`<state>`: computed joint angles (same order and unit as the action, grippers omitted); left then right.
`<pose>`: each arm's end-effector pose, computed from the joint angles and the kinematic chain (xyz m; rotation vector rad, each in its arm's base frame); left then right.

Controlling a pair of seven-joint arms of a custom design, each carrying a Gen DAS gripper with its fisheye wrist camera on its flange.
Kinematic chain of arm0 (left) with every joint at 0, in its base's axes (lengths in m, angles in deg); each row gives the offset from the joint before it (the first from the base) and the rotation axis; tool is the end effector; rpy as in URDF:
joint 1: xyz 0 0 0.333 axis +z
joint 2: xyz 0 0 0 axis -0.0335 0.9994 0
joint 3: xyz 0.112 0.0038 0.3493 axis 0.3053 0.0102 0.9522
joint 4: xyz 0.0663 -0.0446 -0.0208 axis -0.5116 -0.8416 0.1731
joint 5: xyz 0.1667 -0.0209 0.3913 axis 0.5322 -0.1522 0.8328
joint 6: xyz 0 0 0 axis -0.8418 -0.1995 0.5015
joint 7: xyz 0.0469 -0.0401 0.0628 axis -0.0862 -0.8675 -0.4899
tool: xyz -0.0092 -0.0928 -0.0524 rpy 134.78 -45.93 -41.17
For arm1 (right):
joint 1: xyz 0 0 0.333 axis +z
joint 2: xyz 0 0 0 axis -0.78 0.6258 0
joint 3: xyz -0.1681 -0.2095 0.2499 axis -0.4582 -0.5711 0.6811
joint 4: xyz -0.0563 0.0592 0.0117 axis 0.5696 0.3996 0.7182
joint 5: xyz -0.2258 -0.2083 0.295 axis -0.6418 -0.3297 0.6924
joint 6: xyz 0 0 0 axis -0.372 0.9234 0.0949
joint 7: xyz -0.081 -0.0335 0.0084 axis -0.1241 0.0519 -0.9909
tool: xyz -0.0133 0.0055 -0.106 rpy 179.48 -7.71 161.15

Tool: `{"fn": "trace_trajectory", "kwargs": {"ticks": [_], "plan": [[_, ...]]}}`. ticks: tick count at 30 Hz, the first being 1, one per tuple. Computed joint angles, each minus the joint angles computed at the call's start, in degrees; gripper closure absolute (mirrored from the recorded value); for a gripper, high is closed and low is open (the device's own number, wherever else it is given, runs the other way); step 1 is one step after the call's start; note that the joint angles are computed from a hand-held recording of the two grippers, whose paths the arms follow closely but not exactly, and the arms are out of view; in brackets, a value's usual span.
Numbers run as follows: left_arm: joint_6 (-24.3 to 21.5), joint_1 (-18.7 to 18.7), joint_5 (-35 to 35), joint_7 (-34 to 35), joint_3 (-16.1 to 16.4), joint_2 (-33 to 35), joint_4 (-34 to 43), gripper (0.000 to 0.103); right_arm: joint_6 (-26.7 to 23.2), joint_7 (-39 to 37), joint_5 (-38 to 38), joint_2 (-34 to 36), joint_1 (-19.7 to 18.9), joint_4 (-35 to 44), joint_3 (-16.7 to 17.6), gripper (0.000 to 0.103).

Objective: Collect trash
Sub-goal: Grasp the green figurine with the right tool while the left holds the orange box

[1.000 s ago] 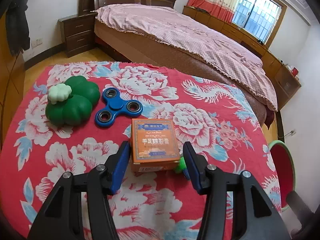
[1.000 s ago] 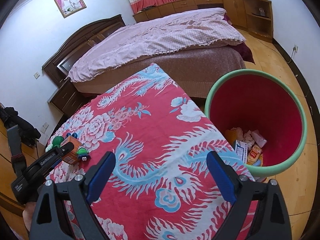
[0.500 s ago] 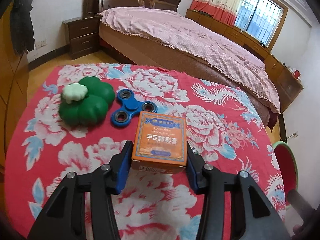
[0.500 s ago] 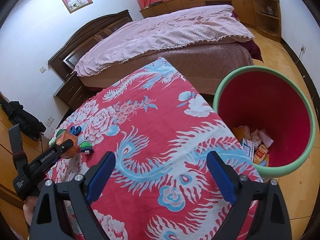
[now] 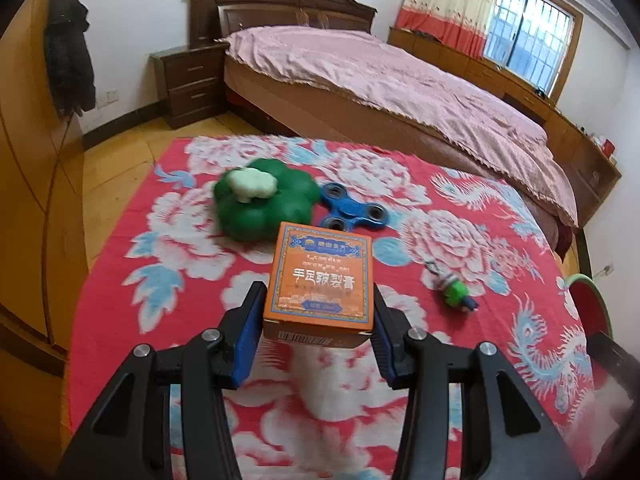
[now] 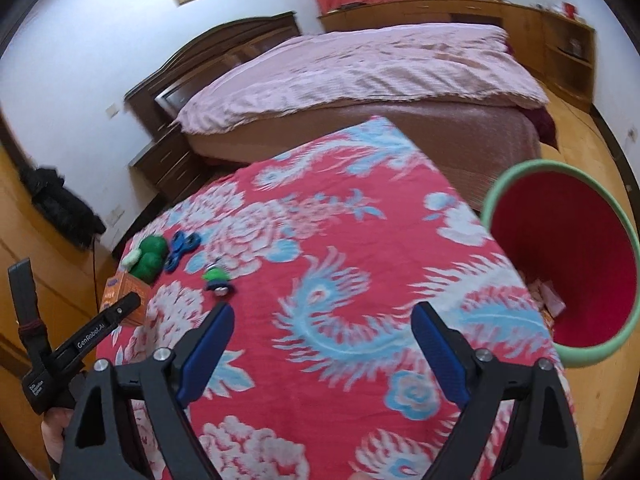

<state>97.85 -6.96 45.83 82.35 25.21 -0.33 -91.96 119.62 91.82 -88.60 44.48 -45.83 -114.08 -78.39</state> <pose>0.6899 -0.1638 0.4558 -1.7766 1.9386 -0.8829 0.5744 0.0730 0.4833 -1.2962 2.0854 -0.4563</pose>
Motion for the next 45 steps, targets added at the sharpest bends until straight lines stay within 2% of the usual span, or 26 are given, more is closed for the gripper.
{"fn": "trace_trajectory", "kwargs": {"ticks": [3,9,19,24,28,30,32,35,45], "plan": [[1.55,-0.33,1.29,-1.15,1.46,-0.04,-0.65,0.054,-0.88,-2.36,0.33,1.83,1.01,2.63,0.39,0.017],[2.69,0.24,1.80,-2.57,2.12,0.52,-1.06,0.054,-3.34,-5.45,1.35,6.42,3.68,8.14,0.39,0.030],[3.70,3.53,-2.00,1.04,-1.39,0.73,-1.54,0.054,-6.38,-8.66,2.16,14.13,6.93,16.19,-0.81,0.044],[3.00,3.60,-3.06,2.01,-1.51,1.11,-1.16,0.054,-7.23,-10.30,3.37,16.91,7.81,18.80,-1.31,0.049],[2.68,3.67,-3.69,2.72,-1.76,1.31,-1.06,0.054,-8.11,-10.28,3.03,18.16,8.67,19.98,-2.06,0.054],[2.48,3.63,-3.93,2.90,-1.76,1.42,-0.92,0.054,-8.15,-8.03,0.16,18.36,10.26,20.23,-3.77,0.058],[2.19,3.45,-4.02,2.87,-1.62,1.48,-0.83,0.054,-8.21,-7.74,-0.38,18.60,10.26,20.51,-3.77,0.061],[1.84,3.11,-3.91,2.75,-1.35,1.56,-0.74,0.054,-8.57,-5.69,-3.60,18.85,11.34,20.89,-4.91,0.070],[2.03,2.12,-2.70,1.85,-0.58,0.81,-1.34,0.054,-6.58,-5.43,-1.92,16.46,9.98,17.84,-3.71,0.072]]}}
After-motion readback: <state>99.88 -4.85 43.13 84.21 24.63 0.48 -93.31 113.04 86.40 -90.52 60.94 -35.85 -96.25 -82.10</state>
